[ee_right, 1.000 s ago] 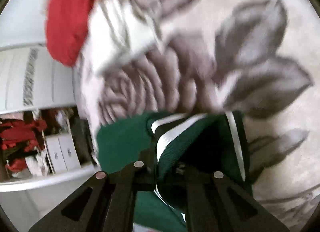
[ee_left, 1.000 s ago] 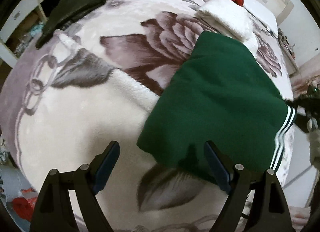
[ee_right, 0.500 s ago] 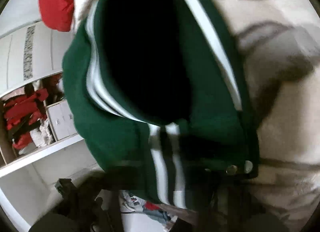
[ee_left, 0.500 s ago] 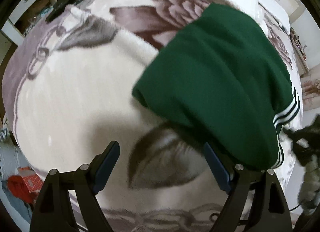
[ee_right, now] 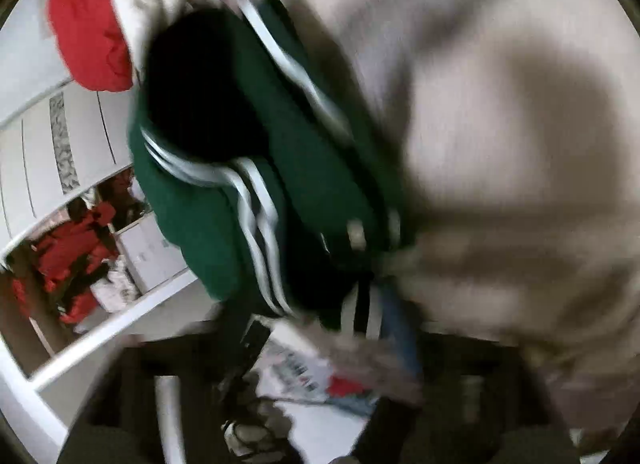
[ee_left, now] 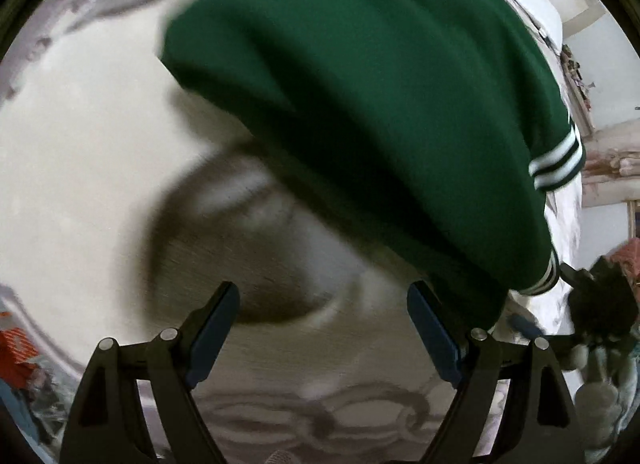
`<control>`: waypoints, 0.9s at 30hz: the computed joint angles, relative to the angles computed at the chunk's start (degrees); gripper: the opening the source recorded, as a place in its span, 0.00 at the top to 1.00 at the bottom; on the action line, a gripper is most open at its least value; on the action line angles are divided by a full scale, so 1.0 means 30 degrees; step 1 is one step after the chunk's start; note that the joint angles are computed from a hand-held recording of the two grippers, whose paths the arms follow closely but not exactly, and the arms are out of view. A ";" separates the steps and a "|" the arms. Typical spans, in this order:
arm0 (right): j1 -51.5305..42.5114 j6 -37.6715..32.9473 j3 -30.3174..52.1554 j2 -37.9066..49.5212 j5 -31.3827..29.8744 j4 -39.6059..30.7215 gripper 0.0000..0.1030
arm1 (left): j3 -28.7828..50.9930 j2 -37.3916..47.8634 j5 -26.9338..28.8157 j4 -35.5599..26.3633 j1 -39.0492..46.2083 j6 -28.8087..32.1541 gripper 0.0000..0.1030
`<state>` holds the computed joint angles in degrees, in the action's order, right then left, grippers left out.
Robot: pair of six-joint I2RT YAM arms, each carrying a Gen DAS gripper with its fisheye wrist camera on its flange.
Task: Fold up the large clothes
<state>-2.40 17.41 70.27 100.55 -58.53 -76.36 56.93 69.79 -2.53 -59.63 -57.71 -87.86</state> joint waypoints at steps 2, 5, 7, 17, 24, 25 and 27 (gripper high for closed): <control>0.0742 0.3609 -0.3323 -0.1234 -0.2029 0.4124 0.31 | -0.0766 0.0945 0.0291 0.1890 -0.0533 -0.0484 0.17; 0.1771 1.0748 -0.7422 -0.3068 -0.3064 1.2654 0.31 | -0.0762 0.2752 0.0096 0.3284 -0.0943 -0.0734 0.17; 0.2098 1.2333 -0.7897 -0.3560 -0.2004 1.4375 0.31 | -0.0259 0.3606 -0.0396 0.3287 -0.1009 -0.0723 0.17; 0.3927 1.1914 -0.2716 -0.7917 0.3026 0.7966 0.78 | 0.0994 0.5086 -0.1088 0.3036 -0.0329 -0.0828 0.16; 0.2462 0.7436 -0.1696 -0.9527 0.2890 0.0713 0.80 | -0.0160 0.3421 -0.0539 0.3243 -0.0405 -0.0602 0.16; 0.2437 0.7534 -0.2597 -0.9939 0.3088 0.0757 0.80 | -0.0399 0.3018 -0.0261 0.2968 -0.0670 -0.0484 0.16; 0.2105 0.7257 -0.4707 -1.0340 0.3611 0.1543 0.80 | -0.0762 0.2170 0.0023 0.2526 -0.1396 -0.0501 0.16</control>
<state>3.91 39.18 56.15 69.53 -47.69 -71.73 54.65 76.29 -2.46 -52.05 -61.90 -89.36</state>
